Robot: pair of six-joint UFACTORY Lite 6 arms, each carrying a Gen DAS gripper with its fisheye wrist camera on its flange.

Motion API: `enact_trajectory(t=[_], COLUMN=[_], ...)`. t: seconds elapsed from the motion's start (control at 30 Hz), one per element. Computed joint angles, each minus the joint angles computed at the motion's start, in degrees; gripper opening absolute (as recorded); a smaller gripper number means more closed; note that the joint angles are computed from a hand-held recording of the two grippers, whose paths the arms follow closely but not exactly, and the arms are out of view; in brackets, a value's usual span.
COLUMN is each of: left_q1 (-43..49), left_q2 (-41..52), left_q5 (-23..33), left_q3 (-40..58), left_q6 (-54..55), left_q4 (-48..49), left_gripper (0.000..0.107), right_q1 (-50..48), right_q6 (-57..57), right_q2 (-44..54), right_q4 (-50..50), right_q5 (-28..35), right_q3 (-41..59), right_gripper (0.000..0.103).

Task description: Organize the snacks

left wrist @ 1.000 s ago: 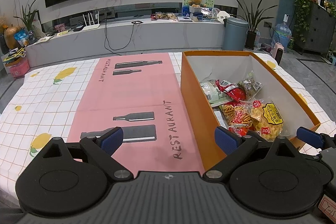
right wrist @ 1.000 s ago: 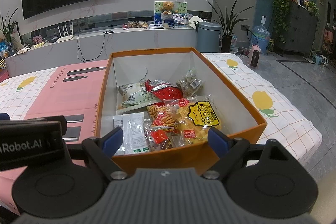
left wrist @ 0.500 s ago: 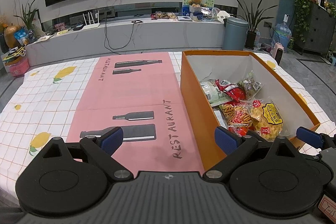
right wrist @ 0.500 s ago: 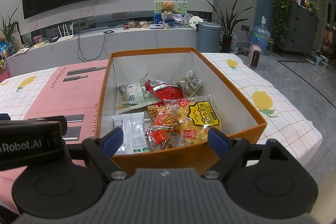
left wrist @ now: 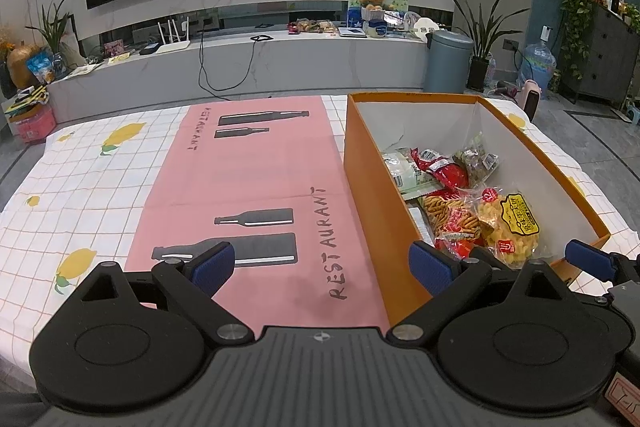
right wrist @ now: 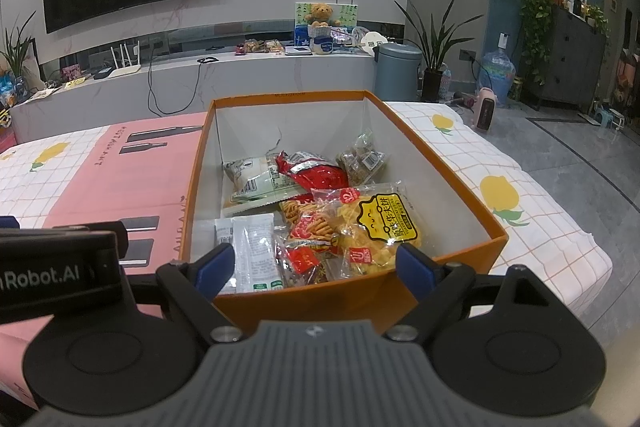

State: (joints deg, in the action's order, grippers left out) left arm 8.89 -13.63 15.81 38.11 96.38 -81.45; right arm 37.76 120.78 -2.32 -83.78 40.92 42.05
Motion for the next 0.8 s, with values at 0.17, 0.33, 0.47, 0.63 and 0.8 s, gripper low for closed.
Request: enact_trajectory(t=[0.17,0.33,0.47,0.63,0.8], left_q1=[0.1,0.0,0.1,0.1,0.0], left_q2=[0.1,0.0,0.2,0.1,0.1], left_q5=[0.1,0.0,0.1,0.1,0.0], left_q3=[0.1,0.0,0.3,0.3,0.2], left_q6=[0.0,-0.2,-0.6,-0.9,-0.9], left_q4=[0.0,0.2,0.6,0.9,0.9], left_gripper=[0.103,0.103,0.103,0.103,0.103], right_q1=[0.1,0.1,0.1,0.1,0.2], right_q6=[0.1,0.1,0.0,0.0,0.0], right_q2=[0.1,0.1,0.2,0.2,0.3], right_q4=[0.0,0.0,0.0,0.0,0.1], right_q5=[0.1,0.1,0.1,0.1,0.2], right_q3=[0.1,0.1,0.1,0.2,0.2], right_gripper=[0.086,0.086,0.086,0.086,0.086])
